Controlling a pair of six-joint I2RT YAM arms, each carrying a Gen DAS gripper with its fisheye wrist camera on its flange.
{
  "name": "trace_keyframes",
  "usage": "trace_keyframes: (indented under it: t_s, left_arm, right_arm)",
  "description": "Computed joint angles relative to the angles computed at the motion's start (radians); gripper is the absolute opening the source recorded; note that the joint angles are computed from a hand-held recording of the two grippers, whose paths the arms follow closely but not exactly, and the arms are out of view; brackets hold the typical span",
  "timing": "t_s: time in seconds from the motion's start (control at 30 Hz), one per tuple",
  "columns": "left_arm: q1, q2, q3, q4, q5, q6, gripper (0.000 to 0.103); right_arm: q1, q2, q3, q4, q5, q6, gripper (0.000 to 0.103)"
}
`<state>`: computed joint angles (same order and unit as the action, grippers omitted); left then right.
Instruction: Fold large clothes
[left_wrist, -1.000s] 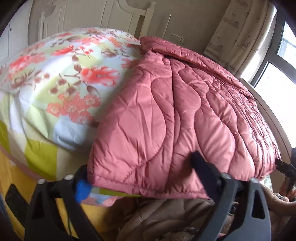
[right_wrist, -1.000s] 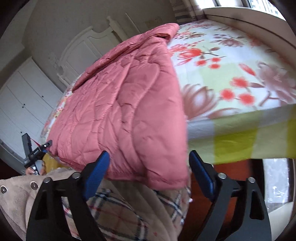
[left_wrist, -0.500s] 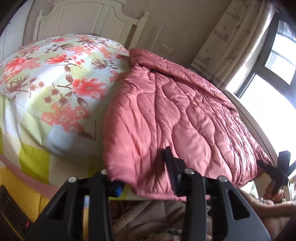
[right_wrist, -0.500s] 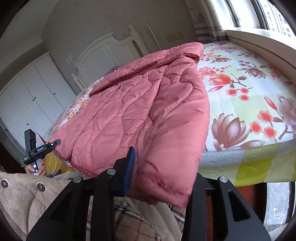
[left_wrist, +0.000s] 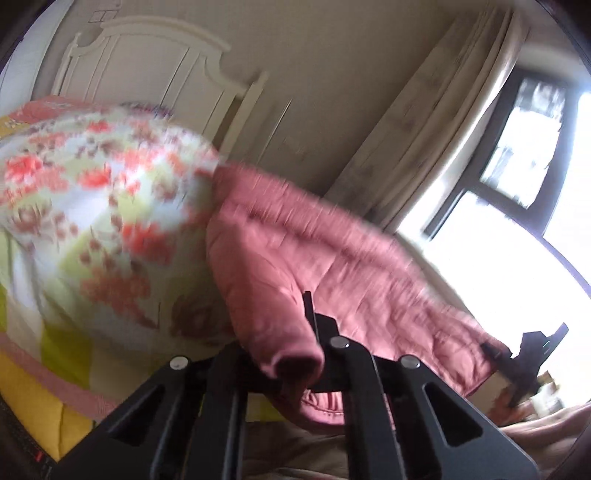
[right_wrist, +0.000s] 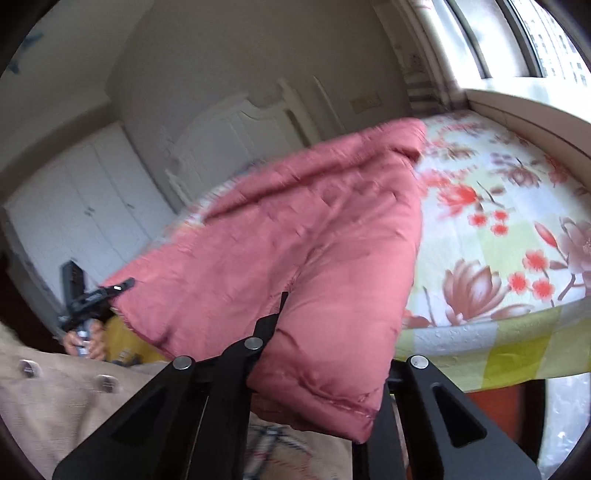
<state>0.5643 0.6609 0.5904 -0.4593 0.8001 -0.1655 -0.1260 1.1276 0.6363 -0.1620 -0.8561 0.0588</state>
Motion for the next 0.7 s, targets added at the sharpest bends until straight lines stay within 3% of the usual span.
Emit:
trace_keyframes:
  t_s: [0.13, 0.17, 0.2, 0.23, 0.27, 0.3, 0.33, 0.37, 0.43, 0.53, 0.6, 0.7]
  left_arm:
    - [0.368, 0.008, 0.151, -0.232, 0.45, 0.114, 0.007]
    - [0.422, 0.027, 0.189, -0.291, 0.521, 0.161, 0.007]
    - [0.446, 0.04, 0.219, -0.301, 0.56, 0.16, 0.007]
    - [0.431, 0.035, 0.221, -0.191, 0.566, 0.04, 0.007]
    - [0.397, 0.035, 0.213, -0.076, 0.549, -0.076, 0.007]
    - [0.318, 0.055, 0.199, 0.114, 0.489, -0.247, 0.007]
    - [0.253, 0.093, 0.212, 0.198, 0.427, -0.319, 0.007]
    - [0.187, 0.142, 0.24, 0.244, 0.356, -0.351, 0.007]
    - [-0.001, 0.322, 0.362, 0.311, 0.119, -0.35, 0.007]
    - [-0.15, 0.642, 0.622, 0.267, -0.079, -0.333, 0.008]
    - [-0.22, 0.86, 0.834, 0.179, -0.202, -0.307, 0.009]
    - [-0.277, 1.166, 1.151, 0.015, -0.31, -0.292, 0.012]
  right_arm:
    - [-0.159, -0.159, 0.053, -0.147, -0.253, -0.063, 0.012]
    - [-0.208, -0.202, 0.081, -0.195, -0.313, -0.073, 0.012]
    - [-0.239, -0.229, 0.104, -0.215, -0.348, -0.072, 0.012]
    - [-0.253, -0.245, 0.128, -0.203, -0.368, -0.044, 0.012]
    - [-0.256, -0.25, 0.147, -0.173, -0.377, -0.005, 0.012]
    - [-0.243, -0.238, 0.173, -0.142, -0.364, 0.037, 0.012]
    - [-0.21, -0.204, 0.217, -0.115, -0.325, 0.08, 0.012]
    - [-0.167, -0.154, 0.273, -0.101, -0.272, 0.107, 0.012]
    - [-0.088, -0.035, 0.398, -0.093, -0.165, 0.142, 0.012]
    - [0.04, 0.255, 0.724, -0.189, 0.047, 0.116, 0.012]
    - [0.088, 0.481, 0.975, -0.279, 0.136, 0.156, 0.012]
    - [0.129, 0.825, 1.352, -0.405, 0.253, 0.254, 0.012]
